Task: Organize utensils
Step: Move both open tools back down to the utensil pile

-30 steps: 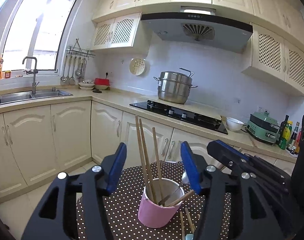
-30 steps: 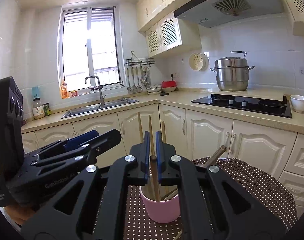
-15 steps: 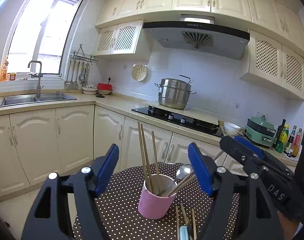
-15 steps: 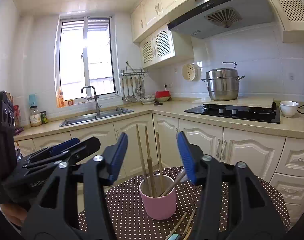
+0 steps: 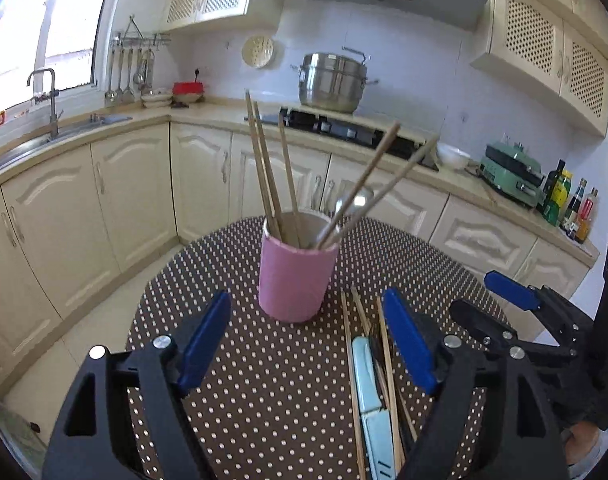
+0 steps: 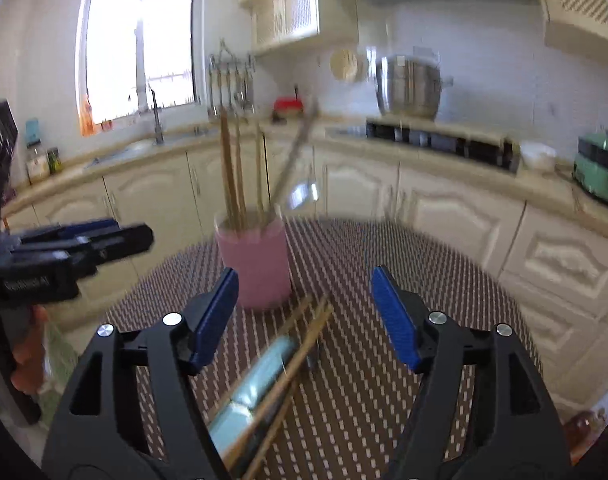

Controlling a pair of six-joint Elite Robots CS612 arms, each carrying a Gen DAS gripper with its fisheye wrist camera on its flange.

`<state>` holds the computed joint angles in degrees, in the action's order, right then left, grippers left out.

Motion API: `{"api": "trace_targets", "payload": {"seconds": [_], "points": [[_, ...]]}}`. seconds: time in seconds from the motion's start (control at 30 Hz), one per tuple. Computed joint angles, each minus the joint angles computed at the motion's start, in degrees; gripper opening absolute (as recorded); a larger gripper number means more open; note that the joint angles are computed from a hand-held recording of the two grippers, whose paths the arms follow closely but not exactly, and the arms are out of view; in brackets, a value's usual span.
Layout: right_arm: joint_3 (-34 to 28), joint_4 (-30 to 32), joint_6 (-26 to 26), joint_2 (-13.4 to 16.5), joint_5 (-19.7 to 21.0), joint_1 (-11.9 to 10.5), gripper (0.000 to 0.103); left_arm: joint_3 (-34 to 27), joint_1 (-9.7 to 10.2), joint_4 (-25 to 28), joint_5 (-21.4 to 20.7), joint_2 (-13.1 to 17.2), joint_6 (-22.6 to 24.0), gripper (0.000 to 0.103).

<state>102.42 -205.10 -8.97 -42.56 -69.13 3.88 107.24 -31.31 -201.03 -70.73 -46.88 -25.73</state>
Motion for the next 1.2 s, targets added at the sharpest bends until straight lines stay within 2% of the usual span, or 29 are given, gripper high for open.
{"api": "trace_targets", "payload": {"seconds": [0.13, 0.27, 0.43, 0.67, 0.77, 0.87, 0.97, 1.2], "points": [[0.58, 9.66, -3.74, 0.28, -3.01, 0.18, 0.069, -0.28, 0.82, 6.26, -4.06, 0.66, -3.21, 0.077], [1.16, 14.64, -6.34, 0.59, -4.50, 0.54, 0.069, -0.03, 1.21, 8.38, -6.50, 1.39, -5.39, 0.077], [2.00, 14.23, -8.72, 0.90, -7.27, 1.53, 0.069, 0.67, 1.07, 9.44, -7.54, 1.71, -5.94, 0.077], [3.35, 17.40, -10.90, -0.74, -5.44, 1.50, 0.070, 1.26, 0.93, 10.50, -8.32, 1.89, -6.38, 0.077], [3.50, 17.94, -11.53, -0.95, -6.20, 1.93, 0.070, 1.45, 1.03, 10.65, -8.67, 2.09, -6.73, 0.077], [2.66, 20.87, -11.33, -0.89, -6.95, 2.37, 0.070, 1.33, 1.11, 11.08, -9.10, 2.10, -6.64, 0.077], [1.85, 20.60, -10.04, -0.41, -7.92, 2.49, 0.072, 0.72, 1.07, 11.87, -9.44, 2.18, -6.26, 0.077], [0.80, 20.57, -7.18, 0.10, -10.19, 1.26, 0.072, -1.77, 1.15, 16.00, -11.90, 3.08, -2.31, 0.077]]}}
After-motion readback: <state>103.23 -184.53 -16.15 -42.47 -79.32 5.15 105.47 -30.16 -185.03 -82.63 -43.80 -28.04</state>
